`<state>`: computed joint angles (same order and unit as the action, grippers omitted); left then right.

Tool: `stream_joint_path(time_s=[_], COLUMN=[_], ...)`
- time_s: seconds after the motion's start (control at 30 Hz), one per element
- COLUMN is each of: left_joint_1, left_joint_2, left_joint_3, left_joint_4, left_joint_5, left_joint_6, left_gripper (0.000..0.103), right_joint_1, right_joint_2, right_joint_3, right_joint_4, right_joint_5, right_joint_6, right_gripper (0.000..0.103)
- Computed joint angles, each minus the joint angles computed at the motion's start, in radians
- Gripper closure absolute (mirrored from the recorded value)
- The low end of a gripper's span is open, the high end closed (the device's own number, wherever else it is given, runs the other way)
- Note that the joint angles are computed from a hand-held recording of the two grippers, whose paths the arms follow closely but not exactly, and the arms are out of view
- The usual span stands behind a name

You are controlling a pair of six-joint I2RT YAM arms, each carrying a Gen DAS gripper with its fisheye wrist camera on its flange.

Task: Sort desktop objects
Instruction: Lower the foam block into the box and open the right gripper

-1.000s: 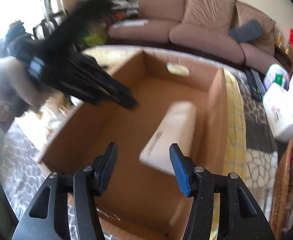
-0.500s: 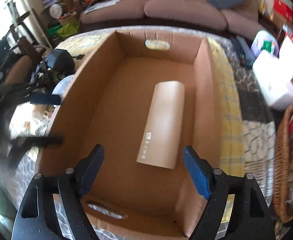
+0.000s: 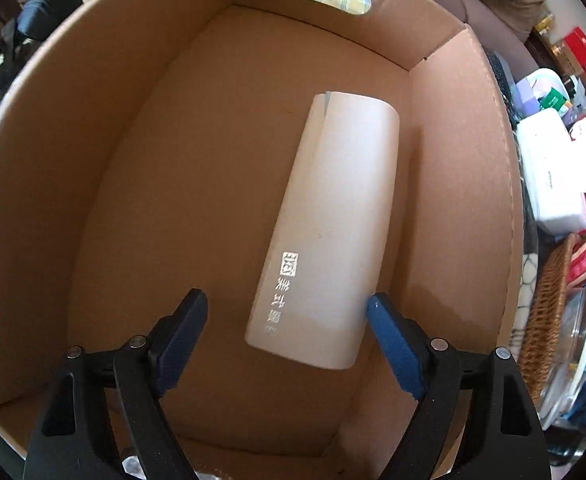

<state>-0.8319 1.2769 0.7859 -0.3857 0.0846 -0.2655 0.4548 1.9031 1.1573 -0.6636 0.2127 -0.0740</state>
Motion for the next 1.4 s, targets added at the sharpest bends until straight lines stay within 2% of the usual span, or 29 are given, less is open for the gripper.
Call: stream_joint_path(time_s=[0.07,0.13,0.27,0.33,0.43,0.47,0.5,0.53,0.67,0.8,0.97,1.2,1.27,1.33,1.4], left_joint_1=[0.012,0.024,0.064,0.069,0.066,0.065,0.066,0.071,0.113,0.167,0.194,0.192,0.188,0.186,0.186], left_joint_2=[-0.016,-0.027,-0.025,-0.014,0.006,0.012,0.022,0.033,0.093,0.16,0.225,0.268,0.27,0.268,0.258], left_joint_3=[-0.021,-0.041,-0.054,-0.045,-0.021,-0.012,-0.001,0.008,0.052,0.107,0.162,0.17,0.167,0.165,0.163], left_joint_4=[0.014,0.03,0.051,0.054,0.06,0.062,0.065,0.067,0.085,0.105,0.121,0.152,0.156,0.156,0.152], left_joint_5=[0.019,0.034,0.081,0.089,0.091,0.092,0.094,0.099,0.144,0.189,0.201,0.211,0.21,0.21,0.21], left_joint_6=[-0.005,-0.01,-0.016,-0.017,-0.021,-0.026,-0.028,-0.027,-0.043,-0.058,-0.042,-0.037,-0.042,-0.047,-0.046], left_gripper=[0.026,0.026,0.026,0.026,0.026,0.026,0.026,0.027,0.032,0.033,0.033,0.033,0.033,0.033,0.033], right_joint_1=[0.002,-0.003,-0.024,-0.022,-0.005,0.005,0.011,0.01,0.01,0.013,-0.005,-0.02,0.01,0.027,0.011], right_joint_2=[0.013,0.016,0.014,0.03,0.072,0.083,0.079,0.075,0.094,0.143,0.209,0.239,0.307,0.324,0.352], right_joint_3=[0.011,0.019,0.031,0.046,0.077,0.083,0.079,0.079,0.117,0.186,0.297,0.358,0.435,0.451,0.478], right_joint_4=[-0.005,-0.004,-0.01,-0.023,-0.041,-0.041,-0.026,-0.014,-0.01,-0.022,-0.061,-0.084,-0.113,-0.131,-0.125], right_joint_5=[0.021,0.052,0.019,0.021,0.044,0.067,0.08,0.08,0.083,0.104,0.108,0.184,0.195,0.224,0.239], right_joint_6=[-0.004,0.0,0.004,0.016,0.035,0.035,0.031,0.033,0.039,0.045,0.039,0.013,0.05,0.071,0.048], right_gripper=[0.025,0.04,0.04,0.032,0.028,0.029,0.035,0.037,0.037,0.037,0.038,0.048,0.047,0.047,0.044])
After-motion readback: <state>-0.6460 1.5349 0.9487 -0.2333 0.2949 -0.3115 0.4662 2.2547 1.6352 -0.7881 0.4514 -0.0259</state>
